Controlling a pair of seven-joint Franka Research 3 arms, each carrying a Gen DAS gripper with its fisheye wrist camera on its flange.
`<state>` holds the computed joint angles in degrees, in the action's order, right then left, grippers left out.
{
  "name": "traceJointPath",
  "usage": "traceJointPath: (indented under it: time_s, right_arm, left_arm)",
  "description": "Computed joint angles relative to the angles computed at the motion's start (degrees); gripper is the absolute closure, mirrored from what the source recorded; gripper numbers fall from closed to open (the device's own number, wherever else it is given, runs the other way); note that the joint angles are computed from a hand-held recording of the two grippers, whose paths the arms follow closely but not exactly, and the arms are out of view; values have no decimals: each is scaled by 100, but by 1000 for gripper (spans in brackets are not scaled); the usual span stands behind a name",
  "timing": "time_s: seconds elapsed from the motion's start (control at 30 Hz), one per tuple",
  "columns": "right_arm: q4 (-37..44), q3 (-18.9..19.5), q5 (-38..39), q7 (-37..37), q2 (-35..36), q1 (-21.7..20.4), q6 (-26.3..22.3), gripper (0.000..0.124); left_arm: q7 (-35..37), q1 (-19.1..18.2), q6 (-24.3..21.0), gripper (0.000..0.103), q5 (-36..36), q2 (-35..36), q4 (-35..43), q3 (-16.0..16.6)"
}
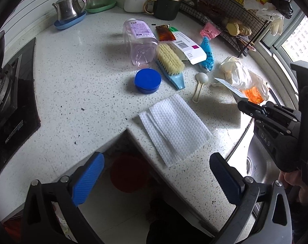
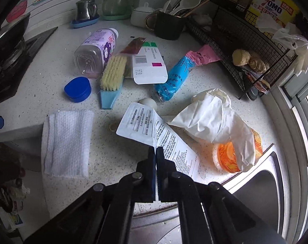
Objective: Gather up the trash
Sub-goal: 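Grasp the white wipe with the left gripper while the right gripper grasps the paper sachet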
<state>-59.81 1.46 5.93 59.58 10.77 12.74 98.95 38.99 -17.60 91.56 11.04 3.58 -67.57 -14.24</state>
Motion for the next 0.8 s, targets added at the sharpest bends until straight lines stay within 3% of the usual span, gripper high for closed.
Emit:
traceJointPath:
  time_s: [0.2,0.3,0.47,0.6,0.73,0.8]
  right_arm:
    - [410,-32,261,181,13,-125,-524,124]
    - [450,-52,356,303,3,-186,-591,124]
    - [539,-62,452,441,56,-252,-681,124]
    - [708,-62,525,495,148,-296,-790,124]
    - [1054,-63,577,545,371,-341,-992,123]
    - [1223,-60,620,581,488,-368,-1067,123]
  left_arm:
    - [-169,33,132,0,-200,124,141,22]
    - [36,-59,-157,0,-83,522,638,-1]
    - [124,-151,-241,0,-161,987,1024,44]
    - [395,-467,-776,15,182,1658,1874,105]
    - [563,-520,-882,30,-63,1910,2038,142]
    - [559,-649,-948,38,139,1979,2152,219]
